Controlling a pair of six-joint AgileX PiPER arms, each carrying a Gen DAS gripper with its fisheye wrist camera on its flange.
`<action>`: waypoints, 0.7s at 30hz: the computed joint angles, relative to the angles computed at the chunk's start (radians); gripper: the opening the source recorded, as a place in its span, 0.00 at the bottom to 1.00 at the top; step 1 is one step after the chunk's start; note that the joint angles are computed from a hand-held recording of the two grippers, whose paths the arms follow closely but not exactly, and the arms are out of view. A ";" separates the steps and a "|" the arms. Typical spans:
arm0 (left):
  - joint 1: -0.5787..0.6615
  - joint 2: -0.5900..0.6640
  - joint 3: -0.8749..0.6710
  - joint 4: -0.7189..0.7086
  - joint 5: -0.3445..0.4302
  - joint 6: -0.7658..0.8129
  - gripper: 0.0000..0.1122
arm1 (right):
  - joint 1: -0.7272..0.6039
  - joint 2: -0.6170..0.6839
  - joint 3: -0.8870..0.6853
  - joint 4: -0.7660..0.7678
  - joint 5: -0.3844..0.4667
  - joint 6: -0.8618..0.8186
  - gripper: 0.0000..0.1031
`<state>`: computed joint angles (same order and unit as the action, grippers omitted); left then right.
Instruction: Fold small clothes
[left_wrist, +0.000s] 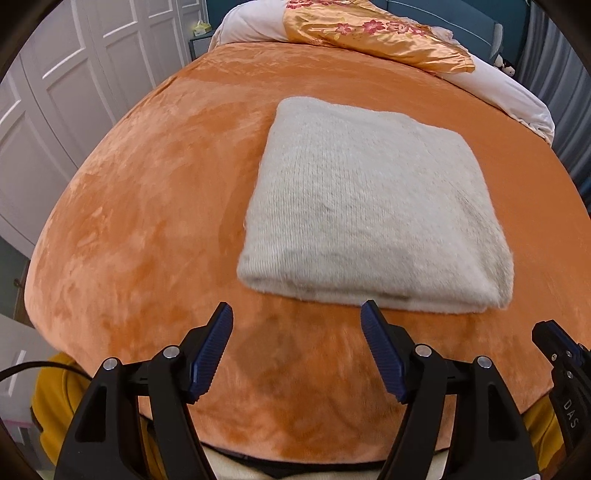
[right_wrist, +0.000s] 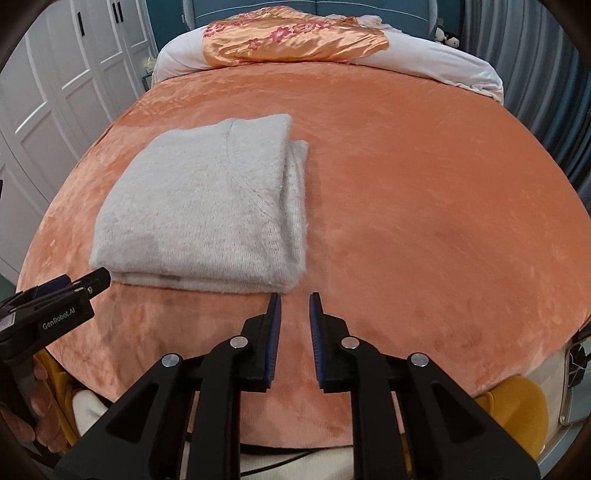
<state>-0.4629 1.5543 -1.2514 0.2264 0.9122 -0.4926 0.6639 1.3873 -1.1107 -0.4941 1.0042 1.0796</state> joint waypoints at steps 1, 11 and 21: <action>-0.008 -0.006 0.007 0.005 0.003 -0.010 0.63 | 0.009 -0.002 0.002 -0.007 0.007 0.011 0.17; -0.096 -0.031 0.072 0.107 0.008 -0.144 0.64 | 0.095 -0.004 0.049 -0.066 0.051 0.146 0.31; -0.130 -0.036 0.119 0.153 -0.025 -0.215 0.65 | 0.128 0.010 0.093 -0.078 0.029 0.233 0.38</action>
